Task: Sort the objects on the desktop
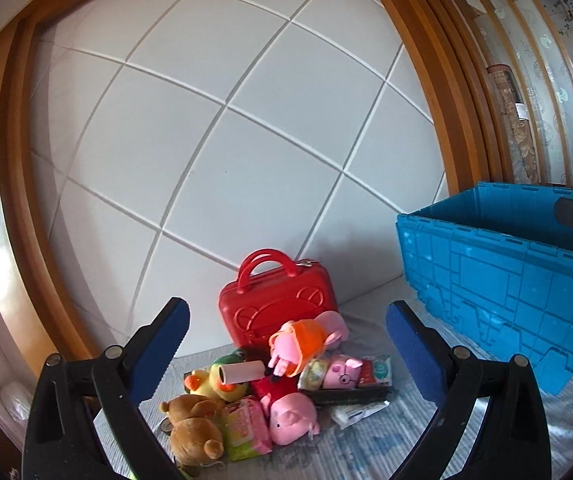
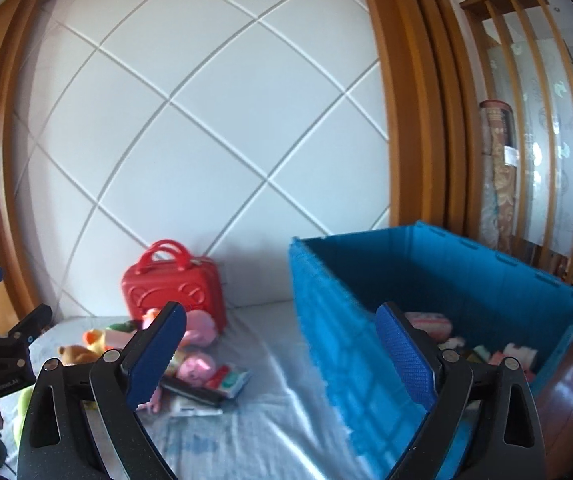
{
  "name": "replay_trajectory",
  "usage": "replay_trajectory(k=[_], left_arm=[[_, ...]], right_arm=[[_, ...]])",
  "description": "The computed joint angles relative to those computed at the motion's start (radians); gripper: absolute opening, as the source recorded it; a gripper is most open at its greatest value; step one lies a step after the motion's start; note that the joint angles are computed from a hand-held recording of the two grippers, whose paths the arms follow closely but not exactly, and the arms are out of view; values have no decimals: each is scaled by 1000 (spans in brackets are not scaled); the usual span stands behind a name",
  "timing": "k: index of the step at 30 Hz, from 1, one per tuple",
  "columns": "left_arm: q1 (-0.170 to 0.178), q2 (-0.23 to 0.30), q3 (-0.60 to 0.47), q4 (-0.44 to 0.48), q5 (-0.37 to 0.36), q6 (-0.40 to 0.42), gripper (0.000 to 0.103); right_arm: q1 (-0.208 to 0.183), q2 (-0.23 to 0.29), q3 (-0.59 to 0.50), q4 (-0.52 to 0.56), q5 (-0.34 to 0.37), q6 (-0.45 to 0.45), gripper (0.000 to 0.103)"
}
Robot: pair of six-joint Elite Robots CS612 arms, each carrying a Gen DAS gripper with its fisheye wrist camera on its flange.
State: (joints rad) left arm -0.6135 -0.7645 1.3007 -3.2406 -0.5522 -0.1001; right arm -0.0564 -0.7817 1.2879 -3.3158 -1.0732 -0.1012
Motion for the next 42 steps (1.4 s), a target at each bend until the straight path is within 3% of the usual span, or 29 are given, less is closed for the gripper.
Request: replay_trajectory(k=[9, 13, 19, 25, 30, 42], left_arm=[[28, -51, 110, -9, 18, -67, 100], [39, -66, 130, 30, 47, -128, 100], [47, -54, 110, 35, 98, -142, 100], [59, -40, 100, 114, 118, -218, 100], [82, -53, 150, 258, 99, -395, 100], [130, -81, 255, 562, 29, -702, 100]], right_arm=[[51, -34, 61, 6, -7, -51, 99], [60, -22, 36, 7, 16, -55, 101], [71, 5, -19, 40, 54, -78, 102], [80, 39, -71, 107, 92, -134, 102], [91, 78, -124, 197, 112, -210, 102], [140, 213, -335, 467, 105, -292, 102]])
